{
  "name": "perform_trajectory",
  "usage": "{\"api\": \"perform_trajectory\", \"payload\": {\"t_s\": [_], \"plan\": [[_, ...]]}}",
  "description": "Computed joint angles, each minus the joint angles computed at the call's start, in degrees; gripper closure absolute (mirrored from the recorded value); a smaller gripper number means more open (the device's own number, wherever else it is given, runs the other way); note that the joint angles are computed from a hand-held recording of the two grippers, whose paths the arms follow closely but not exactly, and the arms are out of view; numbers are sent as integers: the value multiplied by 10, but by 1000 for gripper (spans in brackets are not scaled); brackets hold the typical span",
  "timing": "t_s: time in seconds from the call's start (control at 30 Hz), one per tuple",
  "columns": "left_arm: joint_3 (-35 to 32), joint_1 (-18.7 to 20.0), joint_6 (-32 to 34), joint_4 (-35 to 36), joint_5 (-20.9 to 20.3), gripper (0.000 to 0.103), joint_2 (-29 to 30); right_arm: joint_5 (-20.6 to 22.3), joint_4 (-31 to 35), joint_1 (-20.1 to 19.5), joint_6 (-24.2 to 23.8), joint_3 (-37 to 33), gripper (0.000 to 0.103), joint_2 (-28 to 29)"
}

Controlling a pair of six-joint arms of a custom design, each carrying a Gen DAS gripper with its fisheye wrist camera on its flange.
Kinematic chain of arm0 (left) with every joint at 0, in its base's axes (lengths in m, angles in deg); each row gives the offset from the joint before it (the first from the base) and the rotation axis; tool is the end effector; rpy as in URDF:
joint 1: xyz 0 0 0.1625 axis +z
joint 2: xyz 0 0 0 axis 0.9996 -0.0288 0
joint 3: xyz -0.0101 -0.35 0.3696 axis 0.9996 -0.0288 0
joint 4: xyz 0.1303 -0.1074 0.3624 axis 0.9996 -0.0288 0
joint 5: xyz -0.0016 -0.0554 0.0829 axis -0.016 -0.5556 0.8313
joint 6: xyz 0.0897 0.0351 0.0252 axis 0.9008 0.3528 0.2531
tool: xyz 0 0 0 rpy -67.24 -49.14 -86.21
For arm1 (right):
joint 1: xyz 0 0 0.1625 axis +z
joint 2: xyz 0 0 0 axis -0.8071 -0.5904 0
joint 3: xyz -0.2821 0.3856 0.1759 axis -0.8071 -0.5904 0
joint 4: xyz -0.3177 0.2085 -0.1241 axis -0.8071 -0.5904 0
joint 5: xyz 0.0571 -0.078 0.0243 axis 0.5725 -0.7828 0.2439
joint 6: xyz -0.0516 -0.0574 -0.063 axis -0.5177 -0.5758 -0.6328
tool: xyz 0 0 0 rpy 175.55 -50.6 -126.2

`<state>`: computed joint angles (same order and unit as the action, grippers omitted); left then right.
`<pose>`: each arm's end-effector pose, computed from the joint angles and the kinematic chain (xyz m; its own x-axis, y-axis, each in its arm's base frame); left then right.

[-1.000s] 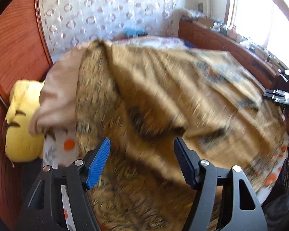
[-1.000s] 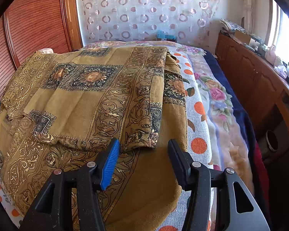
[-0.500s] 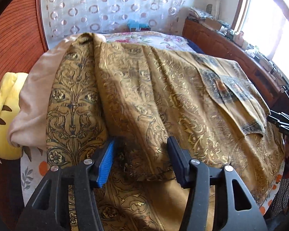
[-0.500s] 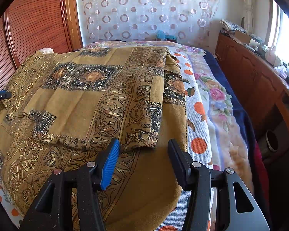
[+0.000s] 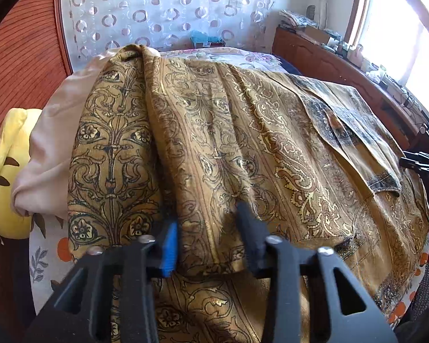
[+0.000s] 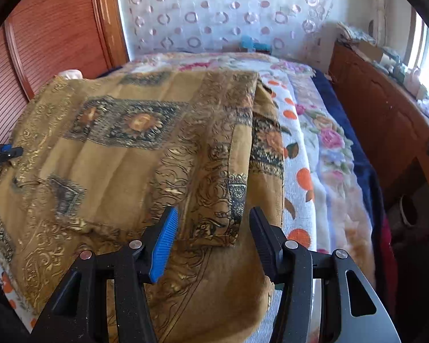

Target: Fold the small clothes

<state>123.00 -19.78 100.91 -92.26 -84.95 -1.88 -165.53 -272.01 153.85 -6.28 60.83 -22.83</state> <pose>-0.0904 -0.7400 0.2384 -0.7269 0.3427 -0.5951 0.5890 0.7566 -0.2838 0.1981 -0.6809 0.1943 -0.7047 -0.1668 0.6896 -0.5313 0.7681 -0.3573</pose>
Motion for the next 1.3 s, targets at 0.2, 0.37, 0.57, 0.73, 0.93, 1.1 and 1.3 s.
{"api": "perform_trajectory", "payload": {"t_s": [0.2, 0.37, 0.57, 0.73, 0.93, 1.1, 1.3], "plan": [[8, -3, 15, -20, -13, 95, -7, 20, -9, -1, -14, 1, 91, -1], [16, -8, 28, -36, -15, 97, -13, 55, -13, -3, -22, 14, 97, -16], [33, -15, 40, -69, -37, 98, -31, 54, -76, 11, -52, 27, 98, -15], [42, -19, 48, -80, -50, 98, -48, 57, -111, 23, -67, 41, 98, -22], [61, -21, 48, -84, -74, 98, -77, 79, -134, 30, -68, 80, 98, -47], [106, -20, 42, -93, -87, 98, -112, 93, -170, 29, -74, 137, 99, -71], [170, -11, 16, -109, -89, 98, -149, 96, -189, 29, -63, 210, 99, -104]]}}
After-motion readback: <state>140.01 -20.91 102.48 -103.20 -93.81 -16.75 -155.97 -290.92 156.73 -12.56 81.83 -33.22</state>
